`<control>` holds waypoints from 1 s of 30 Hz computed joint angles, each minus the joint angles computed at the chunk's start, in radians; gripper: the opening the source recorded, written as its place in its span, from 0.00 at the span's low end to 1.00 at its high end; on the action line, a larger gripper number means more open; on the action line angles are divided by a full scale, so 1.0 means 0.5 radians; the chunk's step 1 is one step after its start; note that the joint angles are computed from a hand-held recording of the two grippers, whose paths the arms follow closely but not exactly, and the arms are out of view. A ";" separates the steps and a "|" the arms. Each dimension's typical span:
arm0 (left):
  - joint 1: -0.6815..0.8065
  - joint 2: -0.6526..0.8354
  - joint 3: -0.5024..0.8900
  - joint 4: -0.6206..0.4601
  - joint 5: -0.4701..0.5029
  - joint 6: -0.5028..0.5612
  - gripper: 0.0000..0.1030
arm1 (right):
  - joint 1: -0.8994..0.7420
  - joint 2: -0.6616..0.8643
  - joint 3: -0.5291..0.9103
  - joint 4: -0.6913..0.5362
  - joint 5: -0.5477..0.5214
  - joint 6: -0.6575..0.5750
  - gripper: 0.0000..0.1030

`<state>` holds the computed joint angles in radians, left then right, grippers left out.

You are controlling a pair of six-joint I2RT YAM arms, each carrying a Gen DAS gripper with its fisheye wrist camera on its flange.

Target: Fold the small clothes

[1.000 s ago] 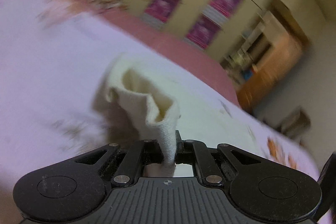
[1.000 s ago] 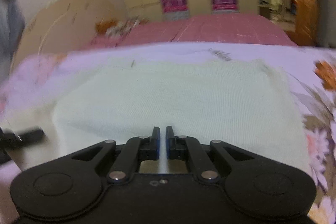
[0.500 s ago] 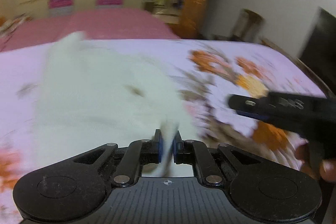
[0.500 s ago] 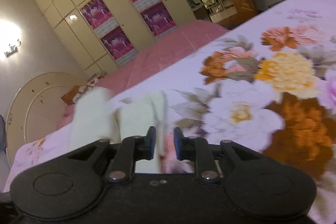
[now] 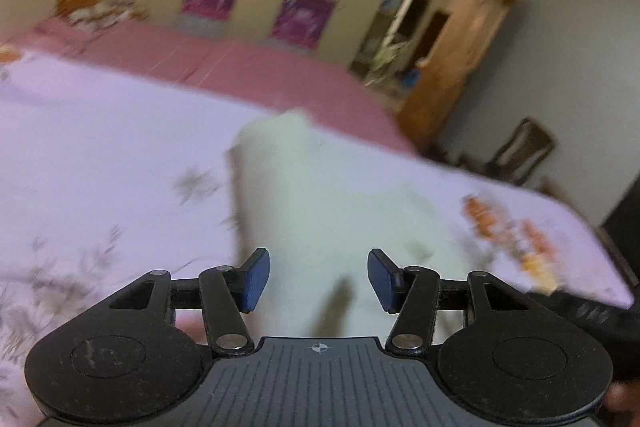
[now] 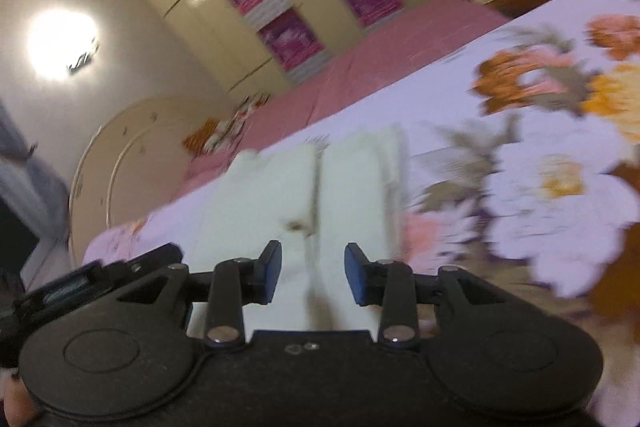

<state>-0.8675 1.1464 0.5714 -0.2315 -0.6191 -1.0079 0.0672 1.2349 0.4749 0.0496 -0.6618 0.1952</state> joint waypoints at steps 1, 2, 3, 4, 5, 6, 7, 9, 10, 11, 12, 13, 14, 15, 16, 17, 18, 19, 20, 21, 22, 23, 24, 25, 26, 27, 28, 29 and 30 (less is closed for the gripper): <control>0.017 0.049 0.007 -0.032 0.036 -0.052 0.52 | 0.047 0.050 0.020 0.031 0.027 0.018 0.37; 0.032 0.082 -0.002 -0.054 0.081 -0.102 0.52 | 0.094 0.124 0.054 0.067 0.050 0.034 0.38; 0.043 0.097 -0.047 -0.016 0.118 -0.143 0.52 | 0.125 0.167 0.079 0.089 0.066 0.044 0.39; 0.035 0.092 -0.104 0.058 0.135 -0.183 0.52 | 0.160 0.236 0.118 0.121 0.076 0.046 0.40; -0.018 0.059 -0.153 0.082 0.070 -0.251 0.52 | 0.189 0.289 0.157 0.122 0.085 0.041 0.41; -0.042 0.126 -0.141 0.167 0.068 -0.255 0.52 | 0.214 0.328 0.189 0.106 0.095 0.033 0.41; -0.061 0.092 -0.172 0.198 0.050 -0.275 0.52 | 0.223 0.387 0.239 0.057 0.094 0.001 0.41; -0.137 -0.056 -0.268 0.230 -0.054 -0.320 0.52 | 0.240 0.450 0.296 -0.007 0.065 -0.033 0.39; -0.126 -0.055 -0.298 0.289 -0.071 -0.302 0.52 | 0.242 0.426 0.296 -0.047 0.032 -0.048 0.38; -0.127 -0.093 -0.329 0.294 -0.093 -0.311 0.52 | 0.241 0.427 0.302 -0.068 -0.007 -0.078 0.38; -0.101 -0.095 -0.360 0.347 -0.079 -0.309 0.52 | 0.242 0.427 0.301 -0.076 -0.025 -0.098 0.38; -0.077 -0.112 -0.396 0.378 -0.045 -0.314 0.52 | 0.243 0.436 0.303 -0.075 -0.035 -0.092 0.38; -0.066 -0.098 -0.397 0.362 -0.012 -0.329 0.52 | 0.236 0.454 0.314 -0.077 -0.049 -0.073 0.38; -0.075 -0.052 -0.394 0.373 -0.003 -0.329 0.52 | 0.234 0.481 0.323 -0.065 -0.064 -0.040 0.38; -0.106 -0.032 -0.383 0.358 -0.031 -0.335 0.52 | 0.238 0.512 0.341 -0.051 -0.058 -0.032 0.37; -0.127 -0.016 -0.361 0.329 -0.048 -0.348 0.52 | 0.261 0.512 0.346 -0.045 -0.029 -0.029 0.37; -0.150 -0.034 -0.350 0.277 -0.057 -0.372 0.53 | 0.296 0.496 0.350 -0.047 0.023 -0.036 0.36; -0.140 -0.054 -0.349 0.259 -0.041 -0.370 0.53 | 0.331 0.486 0.367 -0.065 0.077 -0.052 0.35; -0.126 -0.071 -0.345 0.240 -0.021 -0.367 0.53 | 0.381 0.459 0.377 -0.096 0.155 -0.079 0.33; -0.096 -0.075 -0.333 0.237 0.004 -0.345 0.53 | 0.420 0.444 0.387 -0.119 0.216 -0.096 0.31; -0.101 -0.072 -0.311 0.224 -0.017 -0.341 0.53 | 0.459 0.421 0.390 -0.142 0.261 -0.125 0.15; -0.114 -0.090 -0.295 0.206 -0.065 -0.342 0.53 | 0.498 0.377 0.384 -0.165 0.302 -0.162 0.11; -0.095 -0.089 -0.295 0.249 -0.088 -0.322 0.53 | 0.552 0.306 0.361 -0.173 0.394 -0.208 0.11; -0.096 -0.112 -0.305 0.263 -0.123 -0.328 0.53 | 0.595 0.231 0.340 -0.182 0.474 -0.239 0.10; -0.058 -0.117 -0.296 0.268 -0.117 -0.309 0.53 | 0.622 0.147 0.313 -0.190 0.527 -0.252 0.10; -0.015 -0.115 -0.295 0.303 -0.092 -0.249 0.53 | 0.632 0.052 0.285 -0.203 0.558 -0.261 0.10; -0.027 -0.101 -0.246 0.258 -0.091 -0.207 0.53 | 0.636 -0.016 0.265 -0.207 0.582 -0.265 0.09; -0.012 -0.052 -0.192 0.234 -0.070 -0.151 0.53 | 0.623 -0.114 0.243 -0.246 0.602 -0.275 0.09; -0.016 0.002 -0.134 0.202 -0.058 -0.103 0.53 | 0.592 -0.206 0.225 -0.305 0.607 -0.290 0.09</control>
